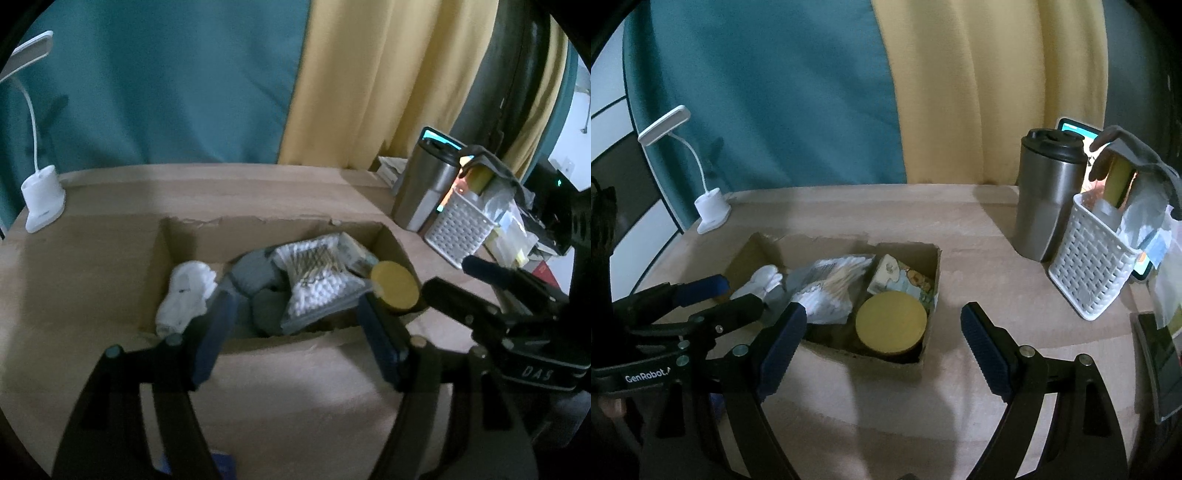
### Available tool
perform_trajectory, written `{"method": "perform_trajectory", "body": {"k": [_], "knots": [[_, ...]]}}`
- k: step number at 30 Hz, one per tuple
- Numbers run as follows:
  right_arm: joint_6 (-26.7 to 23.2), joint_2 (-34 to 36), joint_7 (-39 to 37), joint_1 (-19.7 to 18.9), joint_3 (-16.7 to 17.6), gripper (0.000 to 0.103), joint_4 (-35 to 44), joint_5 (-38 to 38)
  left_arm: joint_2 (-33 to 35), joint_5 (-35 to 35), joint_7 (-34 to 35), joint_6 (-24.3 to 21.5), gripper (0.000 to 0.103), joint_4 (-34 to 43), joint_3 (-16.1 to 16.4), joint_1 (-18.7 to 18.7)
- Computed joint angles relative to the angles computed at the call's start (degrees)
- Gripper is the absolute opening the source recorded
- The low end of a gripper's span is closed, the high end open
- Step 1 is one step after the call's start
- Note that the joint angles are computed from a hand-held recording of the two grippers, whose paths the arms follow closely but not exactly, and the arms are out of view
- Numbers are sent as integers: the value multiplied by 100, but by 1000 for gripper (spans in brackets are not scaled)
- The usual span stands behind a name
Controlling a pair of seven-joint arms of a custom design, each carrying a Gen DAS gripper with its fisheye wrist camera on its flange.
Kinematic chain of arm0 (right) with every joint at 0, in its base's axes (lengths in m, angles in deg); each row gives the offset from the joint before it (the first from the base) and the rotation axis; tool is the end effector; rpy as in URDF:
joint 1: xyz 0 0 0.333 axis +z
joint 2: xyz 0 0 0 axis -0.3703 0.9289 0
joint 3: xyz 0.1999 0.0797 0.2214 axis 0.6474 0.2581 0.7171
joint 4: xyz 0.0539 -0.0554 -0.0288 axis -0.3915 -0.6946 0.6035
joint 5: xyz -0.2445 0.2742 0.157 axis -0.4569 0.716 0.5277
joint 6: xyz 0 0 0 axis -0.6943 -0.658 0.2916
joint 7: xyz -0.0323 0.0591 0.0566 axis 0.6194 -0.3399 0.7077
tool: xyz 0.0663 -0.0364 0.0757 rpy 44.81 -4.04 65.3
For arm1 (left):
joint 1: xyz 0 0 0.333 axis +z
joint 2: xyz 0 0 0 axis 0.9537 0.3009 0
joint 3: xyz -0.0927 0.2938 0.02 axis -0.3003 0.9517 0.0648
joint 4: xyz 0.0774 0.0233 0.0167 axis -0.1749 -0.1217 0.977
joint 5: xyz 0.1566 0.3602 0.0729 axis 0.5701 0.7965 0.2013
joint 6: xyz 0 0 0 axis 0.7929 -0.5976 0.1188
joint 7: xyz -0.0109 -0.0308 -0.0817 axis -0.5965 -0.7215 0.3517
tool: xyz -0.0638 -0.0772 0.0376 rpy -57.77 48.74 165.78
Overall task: Organize objects
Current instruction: 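Lower the swab bag into the box and open the left tool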
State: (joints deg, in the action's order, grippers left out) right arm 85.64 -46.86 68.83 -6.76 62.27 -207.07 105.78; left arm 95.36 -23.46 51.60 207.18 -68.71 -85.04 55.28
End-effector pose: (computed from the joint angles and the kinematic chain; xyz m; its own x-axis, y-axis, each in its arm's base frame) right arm 0.5169 0.0973 0.3858 0.4565 -0.8788 -0.1391 -0.6340 -0.2116 -0.7439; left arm 0.5103 -0.3014 0.3840 -0.1285 -0.9718 0.1979 -0.7101 -0.0491 -0.7024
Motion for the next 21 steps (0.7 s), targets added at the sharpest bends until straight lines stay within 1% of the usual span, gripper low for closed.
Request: {"method": "perform_trajectory", "body": {"k": [3,16,21], "knots": [[13,-50,-2,12,6,88,-66,-4,-71,227,-222,-4,73,-57,30,-25],[124,-257,-125,131,-1,88,-319,167,-296,791,-771,28,73,-311,-106,165],[155,-328,-213,172,-4,88,-414,253,-433,1192,-1179,36,73,-448,-159,241]]}}
